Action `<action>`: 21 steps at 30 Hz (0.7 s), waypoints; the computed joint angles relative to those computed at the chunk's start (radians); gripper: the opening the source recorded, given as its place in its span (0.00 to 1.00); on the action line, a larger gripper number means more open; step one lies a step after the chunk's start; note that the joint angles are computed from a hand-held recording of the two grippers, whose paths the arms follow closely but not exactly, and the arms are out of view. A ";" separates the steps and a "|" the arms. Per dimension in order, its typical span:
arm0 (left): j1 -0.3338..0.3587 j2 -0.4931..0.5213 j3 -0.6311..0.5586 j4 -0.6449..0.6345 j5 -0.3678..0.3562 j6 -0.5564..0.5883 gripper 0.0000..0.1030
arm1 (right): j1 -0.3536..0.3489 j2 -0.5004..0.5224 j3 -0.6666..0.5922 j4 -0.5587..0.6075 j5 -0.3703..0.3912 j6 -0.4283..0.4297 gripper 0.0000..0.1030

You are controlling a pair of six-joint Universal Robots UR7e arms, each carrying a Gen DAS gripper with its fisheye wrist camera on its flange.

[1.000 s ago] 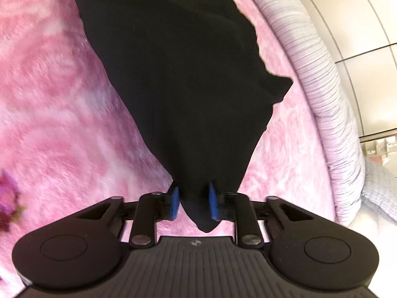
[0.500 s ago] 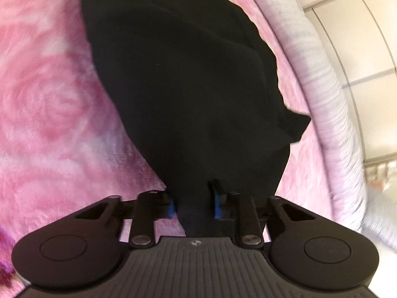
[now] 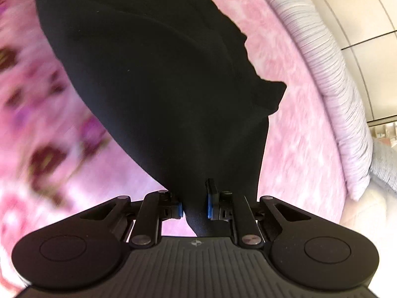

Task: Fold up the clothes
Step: 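Lift the jacket edge and fold it over again with both tools, then open both tools to release the folded jacket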

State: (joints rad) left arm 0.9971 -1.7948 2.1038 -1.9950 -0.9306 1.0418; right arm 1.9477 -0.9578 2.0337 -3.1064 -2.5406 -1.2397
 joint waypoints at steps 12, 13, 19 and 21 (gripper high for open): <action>-0.070 -0.070 -0.052 0.315 -0.015 -0.288 0.30 | 0.004 -0.051 0.127 -0.003 -0.070 0.128 0.34; -0.078 -0.072 -0.072 0.346 -0.015 -0.305 0.31 | 0.011 -0.058 0.128 0.018 -0.081 0.169 0.35; -0.037 -0.013 -0.217 0.436 -0.050 -0.357 0.36 | 0.080 -0.091 0.100 0.205 -0.115 0.500 0.42; -0.010 0.013 -0.257 0.420 -0.062 -0.301 0.34 | 0.115 -0.084 0.081 0.273 -0.113 0.607 0.44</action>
